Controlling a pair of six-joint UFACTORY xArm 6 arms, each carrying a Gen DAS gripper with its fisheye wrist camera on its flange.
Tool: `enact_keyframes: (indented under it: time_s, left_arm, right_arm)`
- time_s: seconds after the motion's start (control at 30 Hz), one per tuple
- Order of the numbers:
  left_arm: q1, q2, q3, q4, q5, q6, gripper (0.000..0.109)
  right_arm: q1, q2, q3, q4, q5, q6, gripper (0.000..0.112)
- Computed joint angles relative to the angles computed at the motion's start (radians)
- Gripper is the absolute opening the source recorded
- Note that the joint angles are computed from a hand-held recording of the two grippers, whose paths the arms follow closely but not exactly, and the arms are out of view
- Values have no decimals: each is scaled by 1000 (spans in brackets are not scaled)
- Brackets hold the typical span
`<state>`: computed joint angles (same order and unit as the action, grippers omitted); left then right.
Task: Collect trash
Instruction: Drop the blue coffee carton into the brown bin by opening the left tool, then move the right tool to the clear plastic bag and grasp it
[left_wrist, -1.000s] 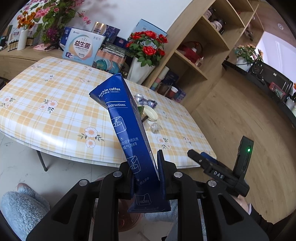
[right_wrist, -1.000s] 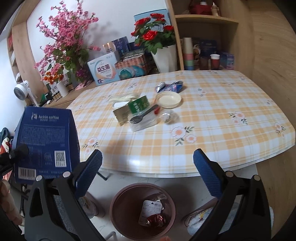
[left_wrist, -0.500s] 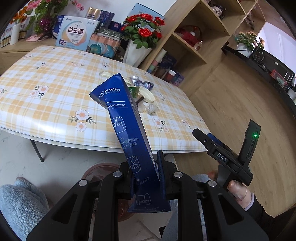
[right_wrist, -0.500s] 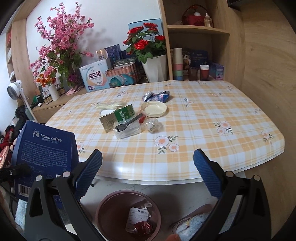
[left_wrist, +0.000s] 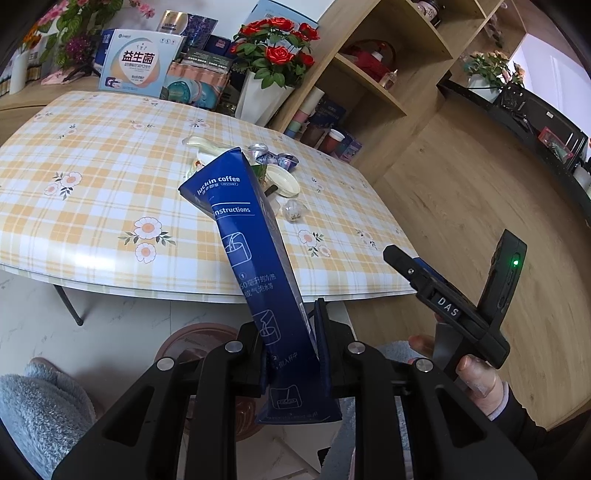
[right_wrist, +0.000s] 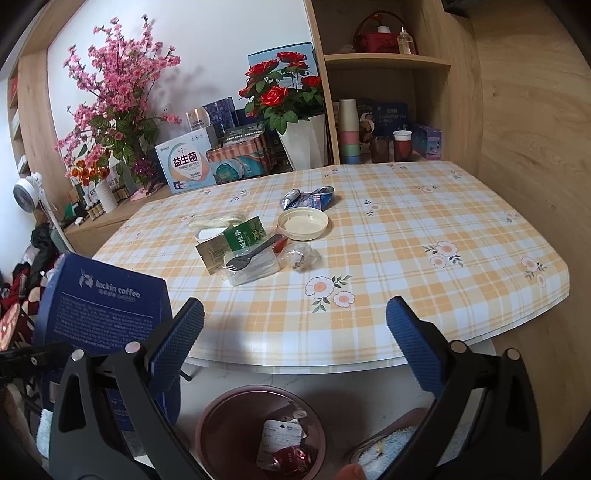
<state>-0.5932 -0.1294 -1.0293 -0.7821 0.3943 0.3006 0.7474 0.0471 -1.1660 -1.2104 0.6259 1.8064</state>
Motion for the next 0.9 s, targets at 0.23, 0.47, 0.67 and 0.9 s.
enact_keyframes:
  time_s: [0.23, 0.47, 0.67, 0.9]
  left_arm:
    - [13, 25, 15, 158, -39, -189, 88]
    - [68, -25, 97, 610, -175, -590, 96]
    - [119, -52, 115, 869, -189, -808, 97]
    - [145, -58, 113, 981, -180, -888, 97]
  right_arm:
    - [3, -1, 0, -3, -9, -9, 97]
    - [5, -2, 5, 4, -3, -10, 97]
    - [10, 6, -5, 14, 7, -28, 97]
    - [12, 14, -10, 28, 19, -48, 97]
